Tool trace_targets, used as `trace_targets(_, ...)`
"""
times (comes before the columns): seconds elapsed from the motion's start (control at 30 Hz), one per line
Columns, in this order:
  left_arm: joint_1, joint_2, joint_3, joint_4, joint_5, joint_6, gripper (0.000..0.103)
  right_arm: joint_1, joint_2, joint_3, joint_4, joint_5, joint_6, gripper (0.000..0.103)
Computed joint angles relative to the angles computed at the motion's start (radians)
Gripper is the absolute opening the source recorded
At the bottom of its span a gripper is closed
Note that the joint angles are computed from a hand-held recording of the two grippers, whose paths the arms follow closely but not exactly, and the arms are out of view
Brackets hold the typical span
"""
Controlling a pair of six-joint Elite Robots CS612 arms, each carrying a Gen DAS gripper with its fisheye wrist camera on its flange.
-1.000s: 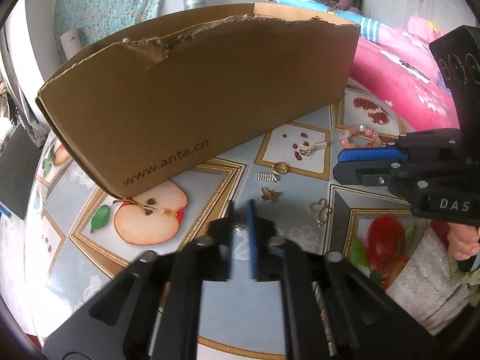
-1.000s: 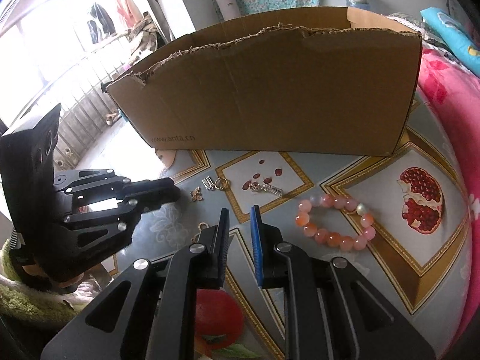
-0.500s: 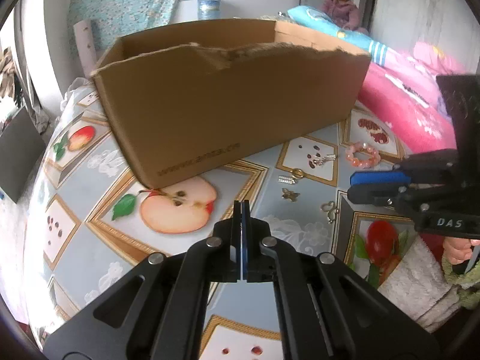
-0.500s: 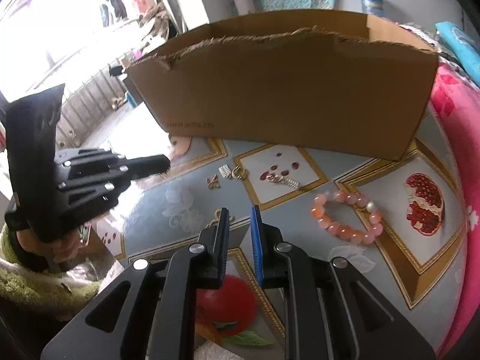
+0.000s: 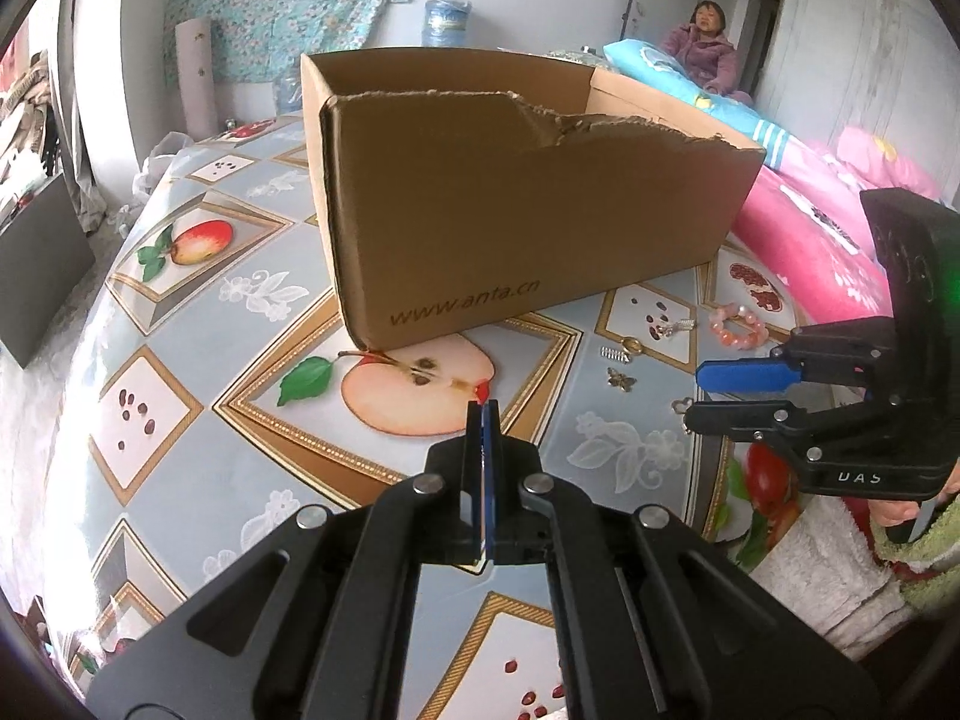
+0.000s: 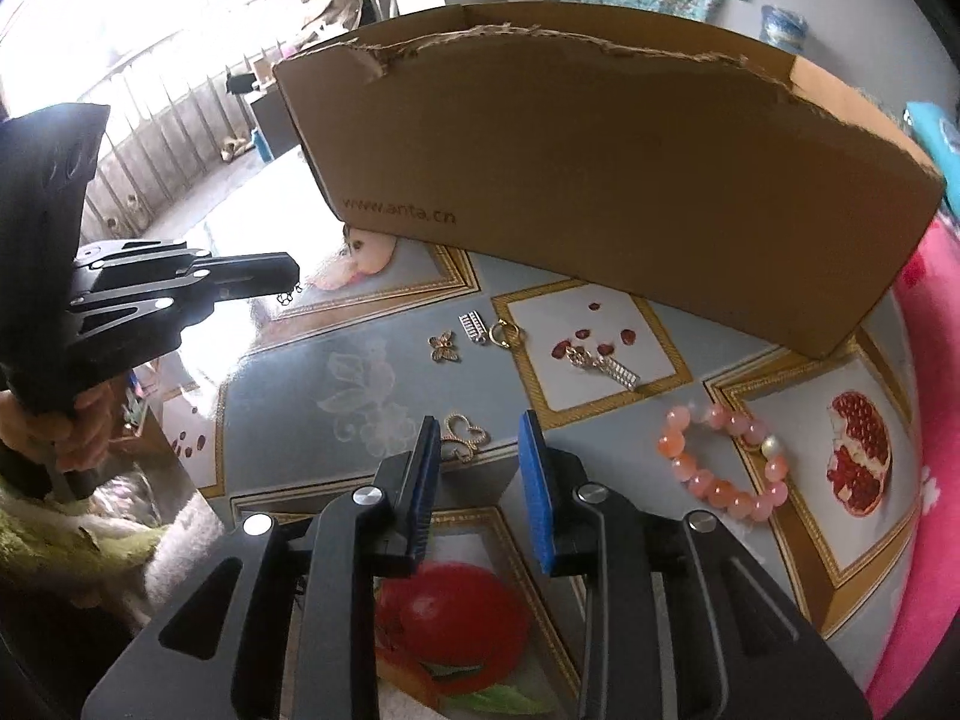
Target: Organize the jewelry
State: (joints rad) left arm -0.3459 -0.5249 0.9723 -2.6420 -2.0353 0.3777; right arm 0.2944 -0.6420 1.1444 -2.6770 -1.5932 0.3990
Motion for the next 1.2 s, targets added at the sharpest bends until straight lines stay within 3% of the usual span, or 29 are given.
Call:
trace_targets(0.17,0.003,0.002,-0.002,0.001,-0.012,-0.001,0.000,0.009,0.013,-0.030,0.031,-0.016,-0.084,0.027)
trace_targets(0.33,0.005,0.003,-0.003,0.002,-0.018,0.001,0.000,0.004,0.017,-0.049,0.064,0.030,-0.150,0.024)
trace_targets(0.43,0.005,0.004,-0.002,0.000,-0.021,-0.001,0.000,-0.004,0.019,-0.063,0.084,0.064,-0.157,0.013)
trace_targets(0.57,0.007,0.003,0.002,-0.008,-0.028,-0.008,0.000,-0.010,0.017,-0.062,0.086,0.087,-0.136,0.013)
trace_targets(0.77,0.007,0.001,0.003,-0.004,-0.031,-0.004,0.000,-0.036,0.012,-0.023,0.005,0.183,0.001,0.013)
trace_targets(1.0,0.010,0.005,-0.012,-0.005,-0.063,-0.015,0.000,-0.079,0.002,0.061,-0.225,0.327,0.275,0.013)
trace_targets(1.1,0.017,0.003,-0.017,-0.017,-0.106,-0.020,0.000,-0.089,-0.004,0.094,-0.331,0.357,0.355,0.013)
trace_targets(1.2,0.024,-0.006,-0.020,-0.012,-0.142,-0.036,0.000,-0.093,-0.023,0.115,-0.378,0.327,0.361,0.013)
